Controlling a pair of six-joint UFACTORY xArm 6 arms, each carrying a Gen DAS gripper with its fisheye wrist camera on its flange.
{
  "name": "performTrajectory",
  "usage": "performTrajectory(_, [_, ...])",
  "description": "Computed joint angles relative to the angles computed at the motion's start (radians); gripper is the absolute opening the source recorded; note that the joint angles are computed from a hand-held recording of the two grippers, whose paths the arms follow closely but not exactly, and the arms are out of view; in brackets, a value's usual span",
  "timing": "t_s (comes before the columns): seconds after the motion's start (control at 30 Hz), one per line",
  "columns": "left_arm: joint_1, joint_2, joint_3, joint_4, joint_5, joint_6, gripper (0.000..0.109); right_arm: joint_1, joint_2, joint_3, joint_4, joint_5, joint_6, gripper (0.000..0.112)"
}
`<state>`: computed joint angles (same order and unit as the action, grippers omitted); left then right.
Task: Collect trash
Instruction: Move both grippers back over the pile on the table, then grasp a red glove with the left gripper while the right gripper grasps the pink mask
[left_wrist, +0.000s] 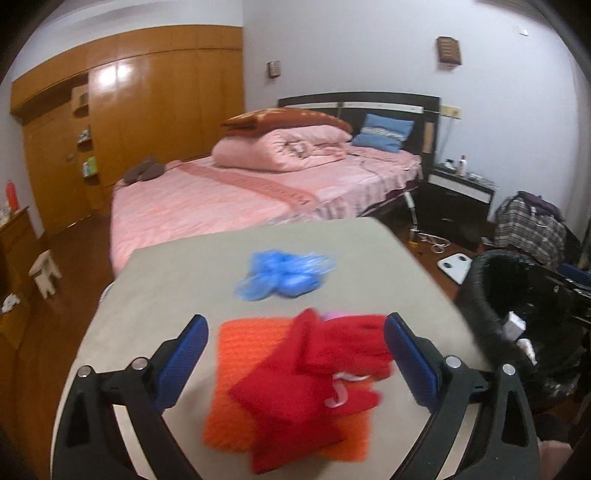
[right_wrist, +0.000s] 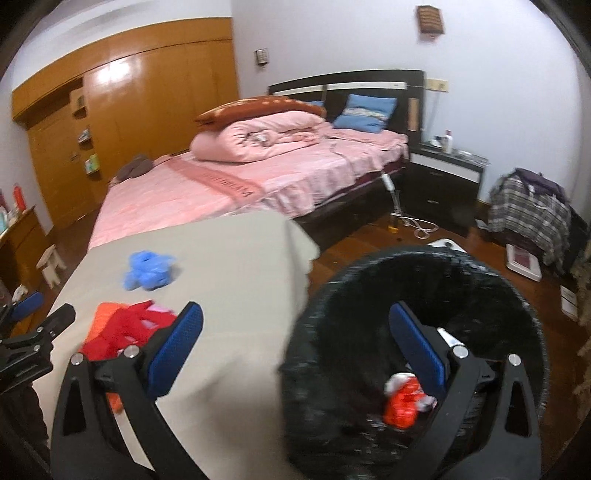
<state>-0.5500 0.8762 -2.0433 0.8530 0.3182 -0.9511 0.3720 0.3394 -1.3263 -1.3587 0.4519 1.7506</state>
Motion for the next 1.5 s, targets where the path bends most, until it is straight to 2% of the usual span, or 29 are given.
performTrajectory(0.23, [0.040,-0.045,0.099,0.078,-0.007,-0.106,0.093,0.042,0.109,-0.129,0.072,-0.026,-0.098,0.098])
performTrajectory(0.43, [0.052,-0.025,0.101,0.030,-0.009,-0.071,0.088,0.059,0.170,-0.192,0.101,-0.042,-0.141,0.098])
performTrajectory(0.63, [0.043,0.025,0.050,-0.086,-0.026,0.032,0.085,0.058,0.196,-0.216,0.129,-0.051,-0.175,0.098])
performTrajectory(0.77, [0.016,0.094,-0.047,-0.230,-0.034,0.184,0.080,0.051,0.196,-0.213,0.122,-0.045,-0.173,0.098])
performTrajectory(0.87, [-0.006,0.175,-0.170,-0.369,0.001,0.330,0.070,0.045,0.193,-0.206,0.121,-0.045,-0.172,0.098])
performTrajectory(0.97, [-0.023,0.287,-0.346,-0.539,0.086,0.490,0.052,0.041,0.190,-0.199,0.117,-0.047,-0.167,0.098])
performTrajectory(1.03, [-0.028,0.358,-0.462,-0.627,0.147,0.561,0.030,0.039,0.191,-0.198,0.121,-0.050,-0.173,0.098])
performTrajectory(1.1, [-0.027,0.388,-0.507,-0.711,0.163,0.619,0.014,0.038,0.190,-0.197,0.120,-0.050,-0.173,0.098])
performTrajectory(1.17, [-0.025,0.347,-0.432,-0.730,0.110,0.626,0.006,0.038,0.190,-0.197,0.118,-0.050,-0.171,0.098])
performTrajectory(1.3, [-0.014,0.224,-0.230,-0.722,-0.031,0.585,0.004,0.039,0.190,-0.197,0.112,-0.050,-0.164,0.098])
performTrajectory(1.43, [0.017,0.096,-0.055,-0.545,-0.142,0.399,0.004,0.041,0.190,-0.205,0.101,-0.057,-0.161,0.098])
performTrajectory(1.5, [0.038,0.047,-0.001,-0.426,-0.162,0.281,0.004,0.043,0.193,-0.214,0.101,-0.062,-0.166,0.098])
